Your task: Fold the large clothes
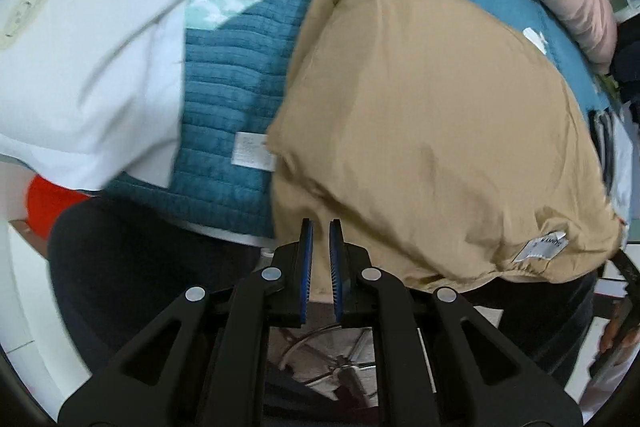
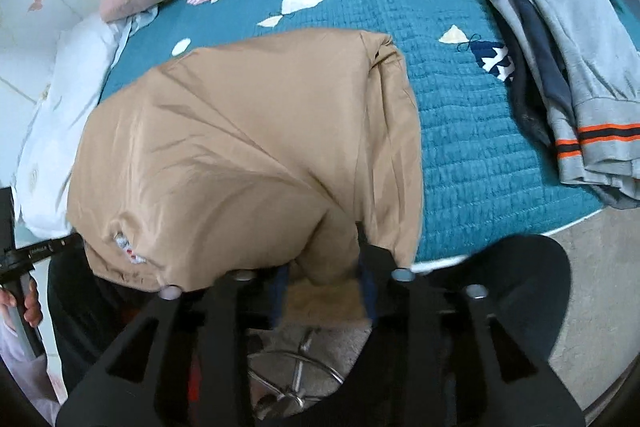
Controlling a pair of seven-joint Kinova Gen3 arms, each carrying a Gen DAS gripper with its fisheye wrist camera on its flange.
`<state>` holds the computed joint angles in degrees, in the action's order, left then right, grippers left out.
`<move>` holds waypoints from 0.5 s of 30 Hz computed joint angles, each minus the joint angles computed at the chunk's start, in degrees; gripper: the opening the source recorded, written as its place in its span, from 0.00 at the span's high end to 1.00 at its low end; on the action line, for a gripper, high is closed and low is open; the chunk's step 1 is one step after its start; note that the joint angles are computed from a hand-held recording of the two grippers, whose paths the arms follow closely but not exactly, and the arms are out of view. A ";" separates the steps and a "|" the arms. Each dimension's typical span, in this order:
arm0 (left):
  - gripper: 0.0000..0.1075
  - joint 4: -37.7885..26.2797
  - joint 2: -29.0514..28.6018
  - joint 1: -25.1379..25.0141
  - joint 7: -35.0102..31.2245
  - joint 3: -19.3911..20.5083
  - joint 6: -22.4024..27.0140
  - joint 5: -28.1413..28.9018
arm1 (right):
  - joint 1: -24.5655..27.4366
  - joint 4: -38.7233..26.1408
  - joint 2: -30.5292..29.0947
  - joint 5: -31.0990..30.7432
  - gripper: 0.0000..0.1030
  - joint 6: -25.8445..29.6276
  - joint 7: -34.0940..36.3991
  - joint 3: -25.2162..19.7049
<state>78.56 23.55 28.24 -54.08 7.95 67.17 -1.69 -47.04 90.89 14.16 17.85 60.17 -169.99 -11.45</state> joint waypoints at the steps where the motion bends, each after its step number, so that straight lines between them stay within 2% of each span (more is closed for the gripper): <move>1: 0.87 -0.22 -0.32 0.42 0.23 -0.17 0.54 -0.78 | 0.23 -1.23 0.43 -0.83 0.32 2.31 0.23 -0.32; 2: 0.78 -0.18 -0.98 0.82 0.42 -0.32 0.80 -1.67 | -0.51 -1.64 0.19 -1.29 0.30 3.85 -0.41 0.25; 3: 0.60 0.01 -1.76 1.30 0.69 -0.44 0.80 -2.68 | -1.16 -1.39 -0.64 -0.82 0.30 4.45 -1.67 0.34; 5: 0.46 0.40 -3.31 2.62 1.66 -0.68 0.58 -5.38 | -0.87 0.08 -2.49 -0.70 0.30 4.00 -2.95 -0.51; 9: 0.46 -0.96 -5.14 3.35 2.09 -0.35 1.34 -8.37 | -1.32 -0.27 -5.18 2.73 0.29 7.75 -8.31 -2.03; 12: 0.46 -2.94 -4.78 3.08 1.01 0.20 0.25 -8.62 | -4.13 -1.32 -6.96 8.08 0.30 8.88 -12.90 -0.69; 15: 0.47 -6.10 -2.38 3.80 0.75 0.38 0.60 -8.65 | -1.45 -5.42 -4.58 10.91 0.41 8.74 -9.60 -3.62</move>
<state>72.45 21.17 32.04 -53.32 8.33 67.77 -10.34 -48.49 85.47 9.58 28.75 68.91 -179.59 -15.07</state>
